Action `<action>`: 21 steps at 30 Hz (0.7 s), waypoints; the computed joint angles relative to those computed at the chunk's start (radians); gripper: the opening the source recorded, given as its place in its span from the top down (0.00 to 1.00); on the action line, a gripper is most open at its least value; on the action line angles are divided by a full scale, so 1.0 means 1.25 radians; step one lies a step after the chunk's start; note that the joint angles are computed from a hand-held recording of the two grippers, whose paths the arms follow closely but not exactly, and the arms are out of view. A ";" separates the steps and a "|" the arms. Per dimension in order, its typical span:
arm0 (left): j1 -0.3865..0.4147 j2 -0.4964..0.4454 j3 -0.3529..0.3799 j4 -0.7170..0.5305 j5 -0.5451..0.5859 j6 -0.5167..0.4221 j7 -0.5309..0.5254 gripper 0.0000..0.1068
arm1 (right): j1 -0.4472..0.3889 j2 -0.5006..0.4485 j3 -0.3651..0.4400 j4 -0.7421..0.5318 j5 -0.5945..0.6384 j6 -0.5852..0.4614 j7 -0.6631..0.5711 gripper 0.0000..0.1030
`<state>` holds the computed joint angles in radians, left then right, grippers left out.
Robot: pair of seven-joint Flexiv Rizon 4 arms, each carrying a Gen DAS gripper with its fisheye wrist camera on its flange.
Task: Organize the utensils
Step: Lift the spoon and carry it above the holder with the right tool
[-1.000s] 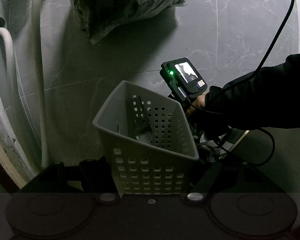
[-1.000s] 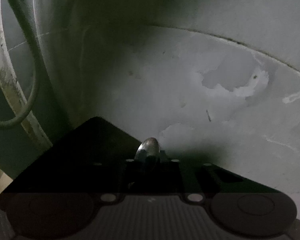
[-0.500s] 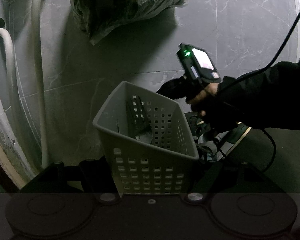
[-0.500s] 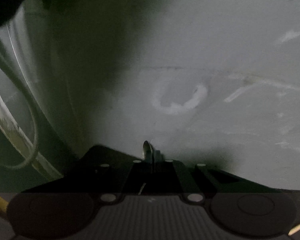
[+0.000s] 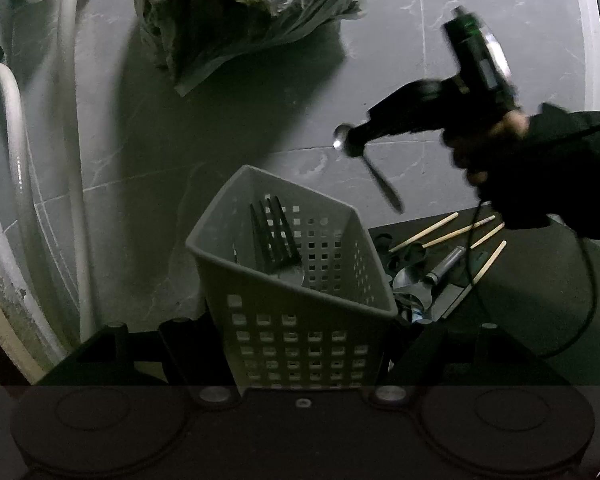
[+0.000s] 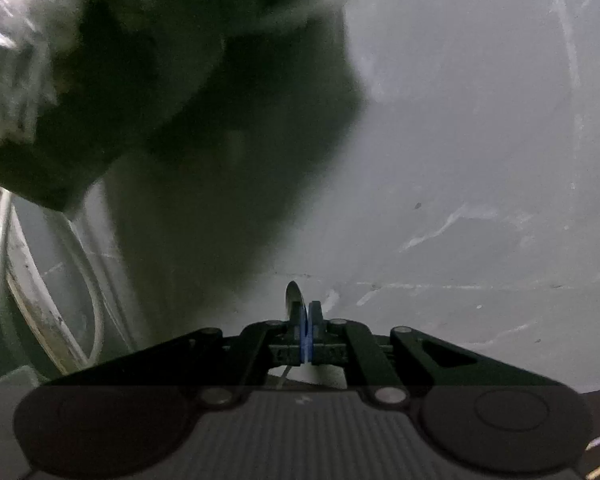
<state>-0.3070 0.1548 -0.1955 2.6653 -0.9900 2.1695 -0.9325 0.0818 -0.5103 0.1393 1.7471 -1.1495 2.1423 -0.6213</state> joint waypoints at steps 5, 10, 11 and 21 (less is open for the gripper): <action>0.010 0.012 0.024 0.010 0.070 -0.020 -0.030 0.28 | -0.005 0.077 -0.006 0.099 0.098 0.019 -0.078 0.99; 0.041 0.026 0.065 0.017 0.204 -0.059 -0.094 0.28 | -0.003 0.152 -0.003 0.181 0.184 0.035 -0.155 0.99; 0.044 0.028 0.084 0.016 0.242 -0.070 -0.110 0.28 | -0.004 0.168 -0.003 0.198 0.199 0.039 -0.168 0.99; 0.022 0.014 0.264 -0.026 0.573 -0.135 -0.275 0.28 | -0.032 0.263 -0.009 0.289 0.228 0.098 -0.172 0.99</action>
<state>-0.2791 0.1725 0.1350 2.6331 -0.2732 2.0006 -1.2768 0.0420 -0.1812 0.1275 2.1081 -0.8647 2.2652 -0.8361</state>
